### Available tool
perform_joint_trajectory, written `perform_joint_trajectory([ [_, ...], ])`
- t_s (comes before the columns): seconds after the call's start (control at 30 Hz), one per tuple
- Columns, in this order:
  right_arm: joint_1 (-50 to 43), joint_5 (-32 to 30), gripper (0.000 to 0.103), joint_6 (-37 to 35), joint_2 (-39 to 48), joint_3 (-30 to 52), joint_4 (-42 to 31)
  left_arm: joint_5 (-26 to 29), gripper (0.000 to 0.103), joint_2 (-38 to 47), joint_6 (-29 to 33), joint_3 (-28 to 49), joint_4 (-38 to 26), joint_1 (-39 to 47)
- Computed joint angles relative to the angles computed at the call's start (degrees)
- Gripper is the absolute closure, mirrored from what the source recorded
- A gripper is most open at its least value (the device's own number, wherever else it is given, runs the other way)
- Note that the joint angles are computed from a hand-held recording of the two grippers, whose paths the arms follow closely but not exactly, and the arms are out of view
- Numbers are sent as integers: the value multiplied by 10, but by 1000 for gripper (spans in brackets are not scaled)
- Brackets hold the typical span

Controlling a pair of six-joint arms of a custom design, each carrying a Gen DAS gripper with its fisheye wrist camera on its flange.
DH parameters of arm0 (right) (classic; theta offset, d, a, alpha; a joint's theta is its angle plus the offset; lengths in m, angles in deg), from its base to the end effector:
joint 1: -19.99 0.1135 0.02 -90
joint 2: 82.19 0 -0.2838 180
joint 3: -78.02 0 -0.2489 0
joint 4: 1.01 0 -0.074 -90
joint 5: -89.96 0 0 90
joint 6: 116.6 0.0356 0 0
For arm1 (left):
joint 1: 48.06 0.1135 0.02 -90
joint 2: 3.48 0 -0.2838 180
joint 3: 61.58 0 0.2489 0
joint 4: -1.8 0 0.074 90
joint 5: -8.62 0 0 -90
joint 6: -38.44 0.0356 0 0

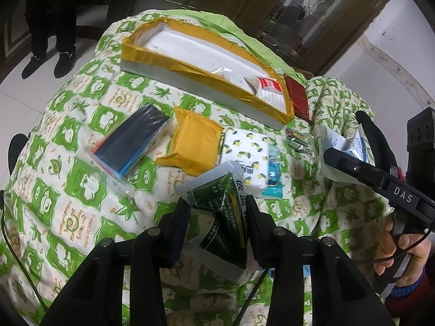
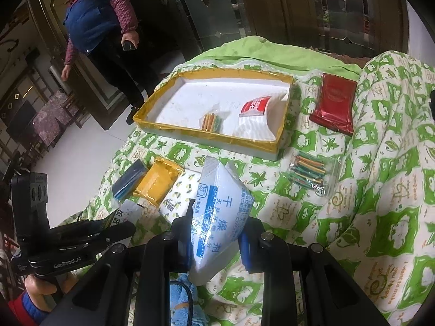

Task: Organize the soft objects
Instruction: 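Lift the green packet with the left tool while the right tool lifts the desiccant packet, then carry the green packet with the left tool while the right tool carries the desiccant packet over the tray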

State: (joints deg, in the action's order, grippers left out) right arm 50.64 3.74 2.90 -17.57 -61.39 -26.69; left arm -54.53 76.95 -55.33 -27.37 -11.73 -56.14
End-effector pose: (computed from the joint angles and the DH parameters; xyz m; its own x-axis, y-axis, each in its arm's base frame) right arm 0.1703 0.0982 0.1850 -0.8036 0.0950 -0.5876 -0.0877 0.9575 0.2747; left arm 0.1941 -0.0438 0.1223 -0.8765 0.0652 -0.4770 0.2937 0.8575 -0.4224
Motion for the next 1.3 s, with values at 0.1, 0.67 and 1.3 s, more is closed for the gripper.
perform_joint_trajectory([
  [0.1, -3, -2, 75, -4, 1, 6, -4, -6, 64, 0, 3, 17, -16, -8],
  [0.67, -35, -22, 75, -18, 43, 6, 21, -4, 64, 64, -10, 82, -17, -55],
  [1.3, -107, -64, 75, -89, 139, 134, -5, 3, 64, 143, 15, 201, -61, -42],
])
